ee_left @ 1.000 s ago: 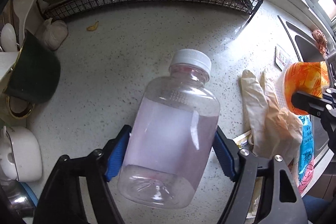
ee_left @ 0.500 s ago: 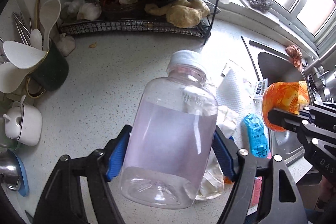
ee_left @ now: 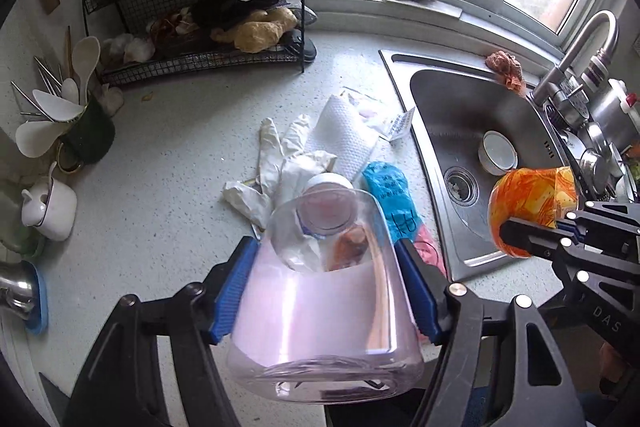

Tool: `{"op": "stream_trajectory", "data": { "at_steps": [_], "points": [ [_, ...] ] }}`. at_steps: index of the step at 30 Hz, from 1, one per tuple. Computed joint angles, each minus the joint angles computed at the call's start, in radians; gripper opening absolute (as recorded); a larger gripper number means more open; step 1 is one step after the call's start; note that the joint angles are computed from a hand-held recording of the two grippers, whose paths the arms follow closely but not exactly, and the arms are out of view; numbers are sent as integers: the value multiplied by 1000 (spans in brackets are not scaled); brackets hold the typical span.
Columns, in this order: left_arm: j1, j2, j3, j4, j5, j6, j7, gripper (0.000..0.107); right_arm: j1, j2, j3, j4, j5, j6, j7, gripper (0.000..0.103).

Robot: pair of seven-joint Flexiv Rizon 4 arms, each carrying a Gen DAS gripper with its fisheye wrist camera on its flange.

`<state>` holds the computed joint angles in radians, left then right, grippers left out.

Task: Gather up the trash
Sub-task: 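Lift the pink bottle and orange cup and carry them down to the bucket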

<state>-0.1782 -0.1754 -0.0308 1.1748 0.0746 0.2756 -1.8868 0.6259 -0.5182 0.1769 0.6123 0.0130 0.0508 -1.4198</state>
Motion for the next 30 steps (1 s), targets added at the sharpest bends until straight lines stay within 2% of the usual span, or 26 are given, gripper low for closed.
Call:
{"op": "stream_trajectory", "data": {
  "at_steps": [6,11,16,23,30],
  "points": [
    [-78,73,-39,46,68,-5,-95,68,-79,214,38,313,47,140,-13,4],
    [-144,115,-87,72,128,-47,-179,68,-149,378,63,519,101,190,-26,4],
    [-197,135,-130,93,153,-75,-250,68,-195,513,66,670,147,203,-42,4],
    [-248,109,-159,104,135,-59,-262,68,-228,611,47,778,187,184,-48,4],
    [-279,60,-151,171,49,-4,-228,68,-249,646,35,889,220,201,-32,4]
  ]
}}
